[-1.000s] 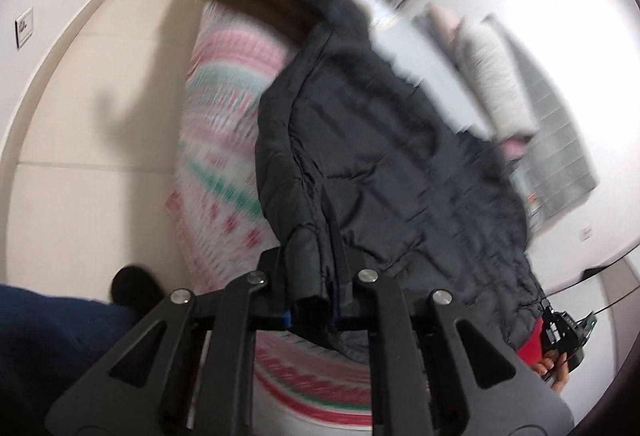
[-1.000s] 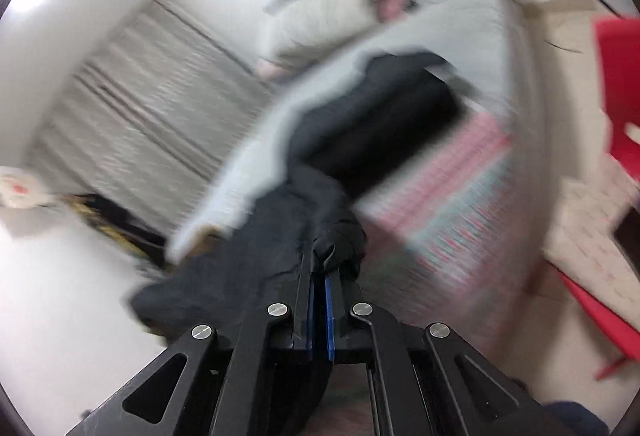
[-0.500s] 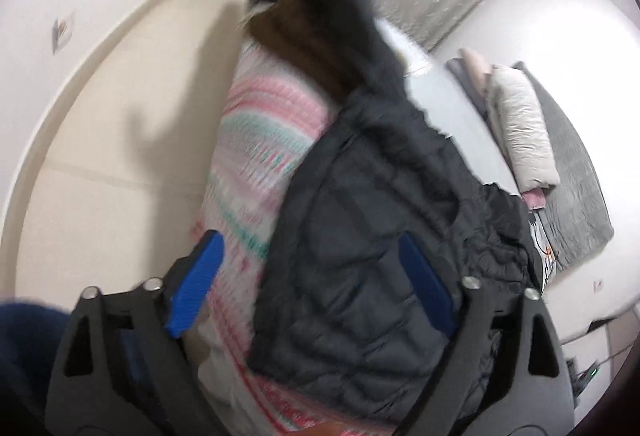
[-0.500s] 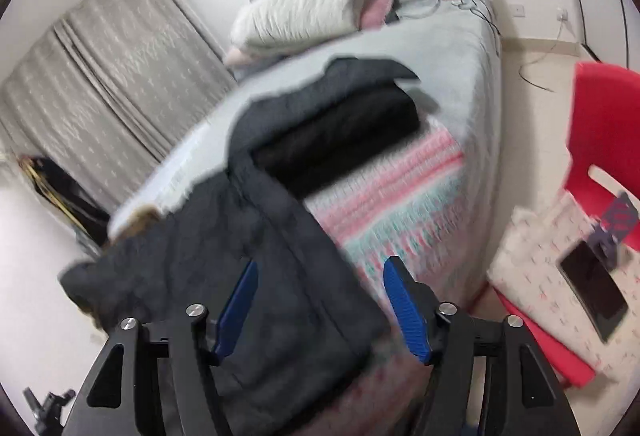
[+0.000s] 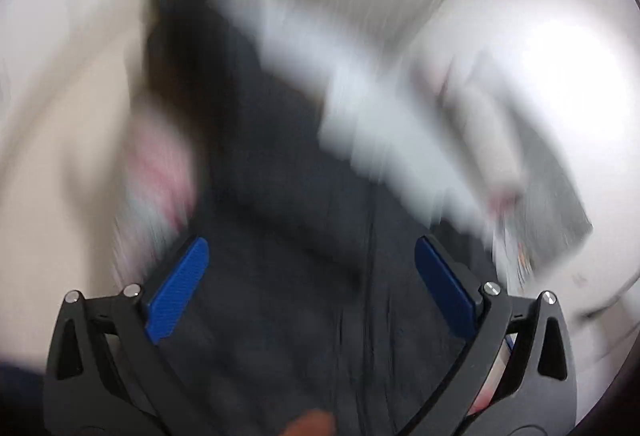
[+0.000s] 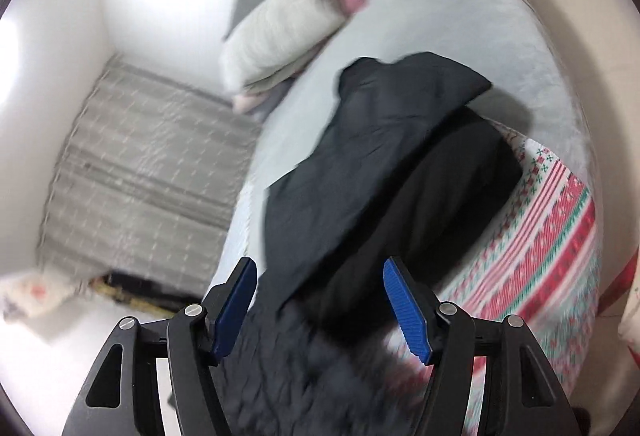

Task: Fold large clothes

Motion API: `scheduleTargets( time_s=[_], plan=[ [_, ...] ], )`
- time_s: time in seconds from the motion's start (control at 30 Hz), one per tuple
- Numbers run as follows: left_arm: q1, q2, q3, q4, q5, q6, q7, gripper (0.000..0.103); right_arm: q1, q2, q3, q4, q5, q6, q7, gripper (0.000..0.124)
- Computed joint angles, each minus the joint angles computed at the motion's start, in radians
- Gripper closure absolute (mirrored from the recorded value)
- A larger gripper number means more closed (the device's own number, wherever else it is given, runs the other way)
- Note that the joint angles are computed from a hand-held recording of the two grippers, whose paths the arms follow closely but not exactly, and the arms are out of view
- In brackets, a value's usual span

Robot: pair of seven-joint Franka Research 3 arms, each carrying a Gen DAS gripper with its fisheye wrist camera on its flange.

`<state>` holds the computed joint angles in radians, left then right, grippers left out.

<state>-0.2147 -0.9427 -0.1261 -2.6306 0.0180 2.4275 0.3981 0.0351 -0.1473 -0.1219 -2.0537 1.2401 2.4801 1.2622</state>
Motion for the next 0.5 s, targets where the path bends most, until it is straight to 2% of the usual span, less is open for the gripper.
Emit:
scheduleTargets(
  time_s=[0.03,0.07,0.1,0.13,0.17,0.23,0.27,0.33,0.37,0.47,0.5],
  plan=[
    [-0.052,0.065,0.062,0.003,-0.042,0.012,0.054,0.014,0.001,0.037,-0.005,0.022,0.032,-0.002,-0.007,0.057],
    [-0.07,0.105,0.09,0.001,-0.014,0.021,0.073,0.022,-0.001,0.066,-0.002,0.04,0.051,0.007,-0.01,0.057],
    [-0.061,0.124,0.082,0.011,0.084,0.004,0.023,0.022,-0.004,0.088,0.006,0.056,0.052,0.028,-0.006,0.057],
    [-0.022,0.136,0.039,0.017,0.128,0.002,-0.004,0.02,-0.009,0.107,0.011,0.07,0.05,0.041,-0.016,0.057],
    [0.035,0.146,-0.005,0.025,0.102,0.007,0.027,0.016,-0.015,0.125,0.016,0.09,0.036,0.049,-0.018,0.057],
    [0.091,0.162,-0.042,0.041,0.111,0.002,0.037,0.011,-0.023,0.168,0.03,0.14,0.017,0.087,-0.018,0.057],
    [0.102,0.168,-0.048,0.046,0.132,-0.003,0.035,0.011,-0.025,0.194,0.039,0.167,-0.019,0.114,0.012,0.057],
    [0.137,0.194,-0.08,0.071,0.198,-0.031,0.026,0.011,-0.021,0.24,0.038,0.209,-0.146,0.116,0.125,0.057],
    [0.16,0.207,-0.1,0.078,0.205,-0.036,0.034,0.011,-0.036,0.26,0.059,0.223,-0.148,0.121,0.132,0.057],
    [0.159,0.264,-0.109,0.125,0.292,-0.074,0.024,0.011,-0.052,0.28,0.086,0.247,-0.096,0.153,0.098,0.057],
    [0.17,0.281,-0.126,0.142,0.33,-0.091,0.019,0.011,-0.052,0.287,0.094,0.259,-0.083,0.178,0.09,0.062]
  ],
)
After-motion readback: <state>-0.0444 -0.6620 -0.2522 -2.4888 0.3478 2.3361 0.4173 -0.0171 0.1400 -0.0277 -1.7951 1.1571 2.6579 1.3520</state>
